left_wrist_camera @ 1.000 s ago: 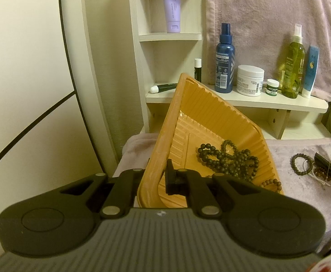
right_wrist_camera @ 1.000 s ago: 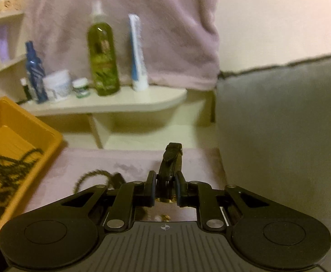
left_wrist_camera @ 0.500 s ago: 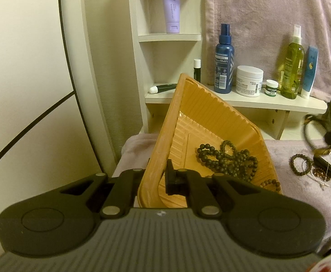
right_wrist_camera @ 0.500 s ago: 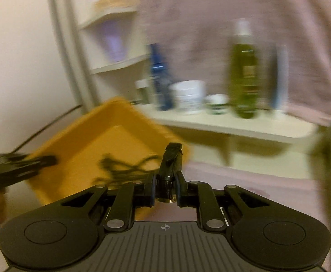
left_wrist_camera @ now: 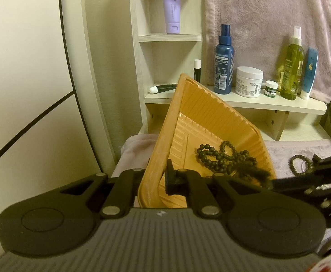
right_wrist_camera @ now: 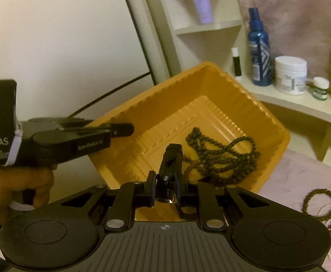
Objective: Organize jewelry
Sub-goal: 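Carry the black case over the tray and open the right tool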
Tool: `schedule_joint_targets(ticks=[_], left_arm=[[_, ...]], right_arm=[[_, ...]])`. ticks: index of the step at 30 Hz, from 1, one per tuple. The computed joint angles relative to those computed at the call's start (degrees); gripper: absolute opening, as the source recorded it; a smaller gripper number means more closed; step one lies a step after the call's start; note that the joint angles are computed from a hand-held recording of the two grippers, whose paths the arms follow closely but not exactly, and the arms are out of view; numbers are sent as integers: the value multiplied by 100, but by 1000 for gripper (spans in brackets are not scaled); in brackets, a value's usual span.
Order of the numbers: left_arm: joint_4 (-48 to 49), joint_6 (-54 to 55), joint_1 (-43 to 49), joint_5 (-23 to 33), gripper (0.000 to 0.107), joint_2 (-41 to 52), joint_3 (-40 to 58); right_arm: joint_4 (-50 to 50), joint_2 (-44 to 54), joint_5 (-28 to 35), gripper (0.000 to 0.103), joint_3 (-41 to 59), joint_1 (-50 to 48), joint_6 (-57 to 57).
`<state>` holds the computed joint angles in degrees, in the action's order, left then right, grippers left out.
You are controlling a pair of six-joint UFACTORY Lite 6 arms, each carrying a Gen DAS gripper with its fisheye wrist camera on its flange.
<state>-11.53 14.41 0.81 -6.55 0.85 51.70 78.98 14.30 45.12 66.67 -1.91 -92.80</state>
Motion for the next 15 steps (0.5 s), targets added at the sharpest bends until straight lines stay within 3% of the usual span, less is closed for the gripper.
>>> schedule_joint_targets(ticks=[10,12,13,15], left_arm=[[132,-136,13,7,7,21,19],[372,-365,40,3,7,14,7],[387,-381,40,13,7,14,15],[476,-456,54,12,7,11,9]], right_arm=[[209,265,-9,17,11,113,-238],[243,253,5,26,-2,60,-205],[356,210,-20,37,-68,5,-296],[583,57,-52,40,-249,-120,-473]])
